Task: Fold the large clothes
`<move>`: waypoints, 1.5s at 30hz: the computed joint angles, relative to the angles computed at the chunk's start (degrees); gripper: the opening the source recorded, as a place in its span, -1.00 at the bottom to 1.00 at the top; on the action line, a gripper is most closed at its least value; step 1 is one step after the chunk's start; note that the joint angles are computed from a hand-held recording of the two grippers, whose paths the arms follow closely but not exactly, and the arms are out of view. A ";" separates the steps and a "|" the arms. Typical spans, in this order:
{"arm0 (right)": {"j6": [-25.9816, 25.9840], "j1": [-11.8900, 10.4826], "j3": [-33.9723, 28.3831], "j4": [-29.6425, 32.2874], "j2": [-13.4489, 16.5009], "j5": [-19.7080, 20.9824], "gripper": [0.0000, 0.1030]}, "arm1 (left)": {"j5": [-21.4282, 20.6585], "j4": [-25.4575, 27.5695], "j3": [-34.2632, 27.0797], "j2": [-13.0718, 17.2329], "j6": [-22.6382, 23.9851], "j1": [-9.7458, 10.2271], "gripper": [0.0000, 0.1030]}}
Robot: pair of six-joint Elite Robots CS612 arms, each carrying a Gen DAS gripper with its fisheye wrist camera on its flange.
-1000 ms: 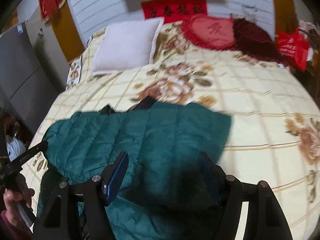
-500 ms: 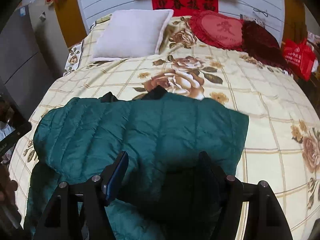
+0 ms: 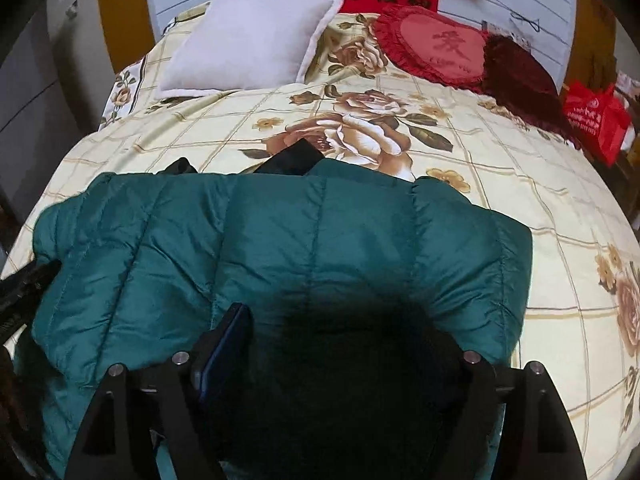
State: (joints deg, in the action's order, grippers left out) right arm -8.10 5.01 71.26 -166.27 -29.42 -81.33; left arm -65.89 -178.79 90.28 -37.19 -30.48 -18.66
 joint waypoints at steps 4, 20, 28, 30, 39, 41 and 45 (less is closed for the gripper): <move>-0.75 -0.78 4.69 -4.68 -2.78 2.33 0.48 | 0.00 -0.55 0.01 0.24 0.39 0.02 0.16; -3.75 0.57 4.78 -6.58 -1.06 -5.34 0.51 | -0.49 -1.76 -0.15 0.79 0.36 0.13 0.21; -3.37 0.36 4.41 -6.11 -0.81 -4.54 0.52 | -0.71 -1.90 -0.39 1.02 0.23 0.19 0.23; -3.34 0.35 4.37 -6.23 -0.73 -4.60 0.52 | -0.77 -1.92 -0.45 1.06 0.18 0.17 0.23; -3.28 0.12 8.20 -7.50 -3.70 -4.91 0.52 | -4.56 -3.04 3.82 -2.36 -3.21 0.57 0.23; -3.73 0.01 10.65 -8.88 -5.28 -4.99 0.52 | -4.17 -4.22 6.08 -3.93 -2.20 0.23 0.22; -3.98 -0.59 16.33 -11.22 -8.91 -3.36 0.52 | -4.06 -7.23 11.77 -7.51 -0.89 -0.58 0.23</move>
